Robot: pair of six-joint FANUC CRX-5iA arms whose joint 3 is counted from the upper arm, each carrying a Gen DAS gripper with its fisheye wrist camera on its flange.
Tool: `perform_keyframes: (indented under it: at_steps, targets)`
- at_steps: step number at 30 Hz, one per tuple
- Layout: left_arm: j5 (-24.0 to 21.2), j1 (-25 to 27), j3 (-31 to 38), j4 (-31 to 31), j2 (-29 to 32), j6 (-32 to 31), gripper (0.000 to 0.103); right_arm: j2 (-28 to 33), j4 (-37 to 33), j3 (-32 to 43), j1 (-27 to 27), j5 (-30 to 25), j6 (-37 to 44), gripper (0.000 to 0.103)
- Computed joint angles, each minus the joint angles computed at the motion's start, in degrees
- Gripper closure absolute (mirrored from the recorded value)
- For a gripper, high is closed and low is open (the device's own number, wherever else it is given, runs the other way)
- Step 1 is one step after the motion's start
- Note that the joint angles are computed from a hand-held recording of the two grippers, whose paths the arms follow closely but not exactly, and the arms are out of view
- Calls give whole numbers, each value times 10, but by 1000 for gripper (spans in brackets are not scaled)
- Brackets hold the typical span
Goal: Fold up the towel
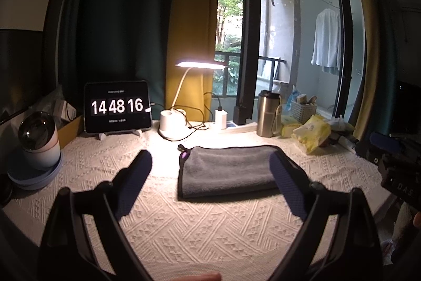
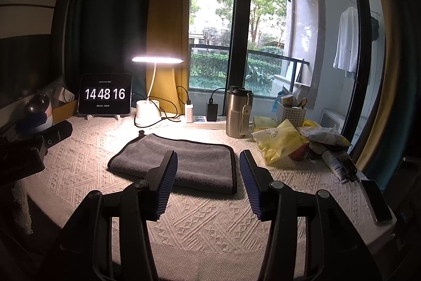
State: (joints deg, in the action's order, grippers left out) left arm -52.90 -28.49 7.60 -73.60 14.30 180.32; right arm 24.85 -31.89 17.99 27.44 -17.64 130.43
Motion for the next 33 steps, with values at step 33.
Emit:
perform_keyframes:
  at_steps: [33]
  targets:
    - [-3, -1, -1, -5, -4, -2, 11, 1, -18, 4, -3, -7, 17, 51]
